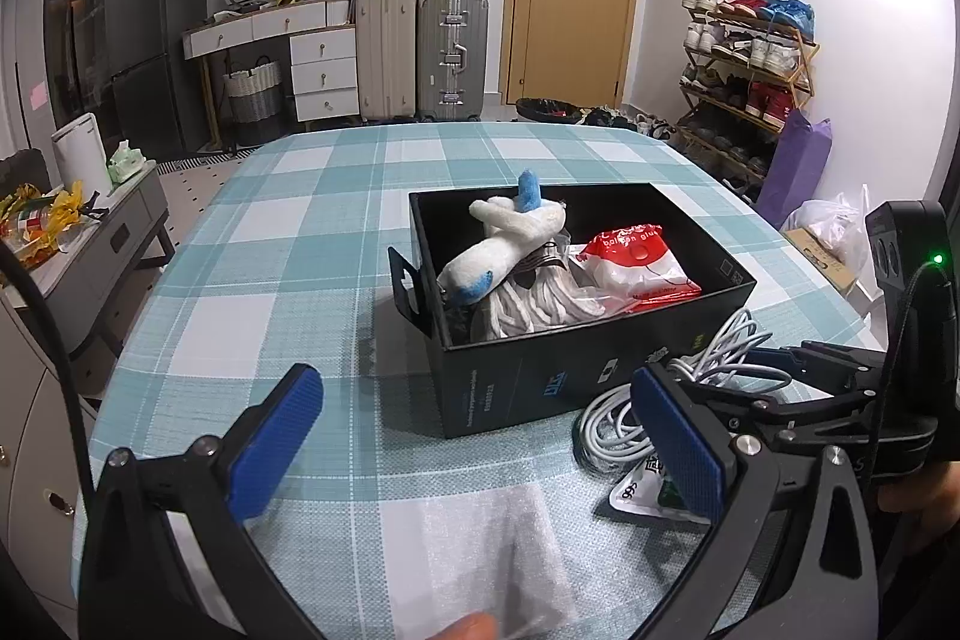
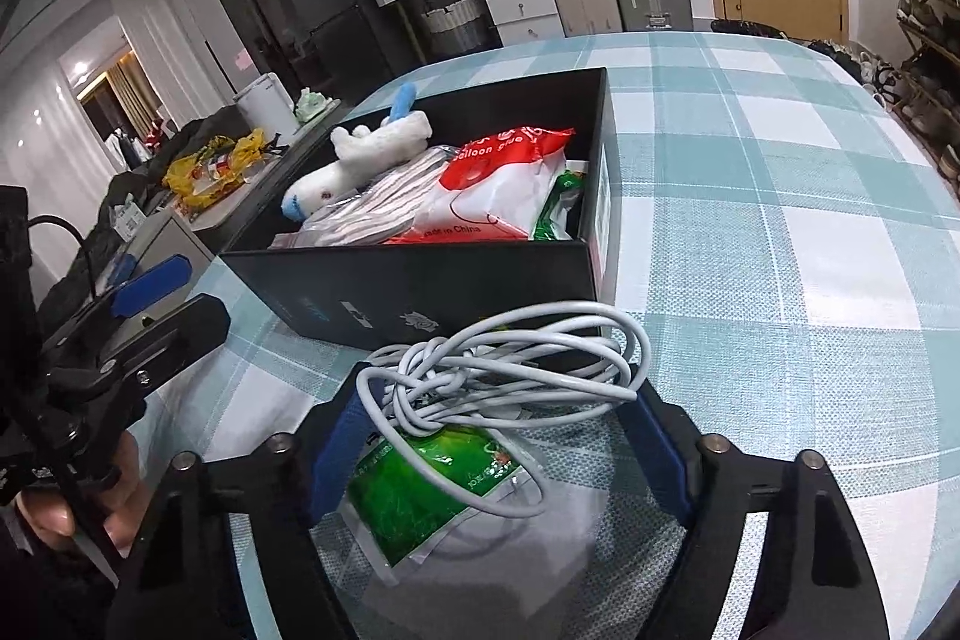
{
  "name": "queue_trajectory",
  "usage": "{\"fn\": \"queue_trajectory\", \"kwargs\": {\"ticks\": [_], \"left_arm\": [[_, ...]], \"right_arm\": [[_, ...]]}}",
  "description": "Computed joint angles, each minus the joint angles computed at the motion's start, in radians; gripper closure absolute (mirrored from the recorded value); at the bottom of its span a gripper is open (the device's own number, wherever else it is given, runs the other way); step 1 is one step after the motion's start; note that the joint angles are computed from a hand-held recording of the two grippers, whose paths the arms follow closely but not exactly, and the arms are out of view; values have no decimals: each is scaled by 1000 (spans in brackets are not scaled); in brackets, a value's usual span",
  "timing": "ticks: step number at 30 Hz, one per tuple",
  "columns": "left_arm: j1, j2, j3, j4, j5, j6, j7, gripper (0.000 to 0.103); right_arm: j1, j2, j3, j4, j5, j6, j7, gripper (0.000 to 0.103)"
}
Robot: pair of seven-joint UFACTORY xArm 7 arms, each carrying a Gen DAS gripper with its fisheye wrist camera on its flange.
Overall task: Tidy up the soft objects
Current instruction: 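Close the right gripper on the cable coil while the left grasps the green packet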
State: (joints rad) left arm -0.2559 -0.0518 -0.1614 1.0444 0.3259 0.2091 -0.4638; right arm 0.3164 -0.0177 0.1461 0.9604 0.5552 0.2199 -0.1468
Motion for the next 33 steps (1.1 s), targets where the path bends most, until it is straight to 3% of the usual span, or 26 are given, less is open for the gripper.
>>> {"fn": "queue_trajectory", "kwargs": {"ticks": [6,10,25,33], "left_arm": [[0,0,1,-1,-5,-4,5,0],[1,-1,2,0,-9,-1,9,0],[1,-7,1,0,-23,7,30,0],[-14,-10,-9,-3,-43,22,73,0]], "right_arm": [[16,-12,-6,9,236,33,-208,45],[23,-17,-6,12,312,40,-284,51],[88,-104,-34,-33,471,-47,-454,52],[171,-171,-88,-41,739,-143,-723,52]]}}
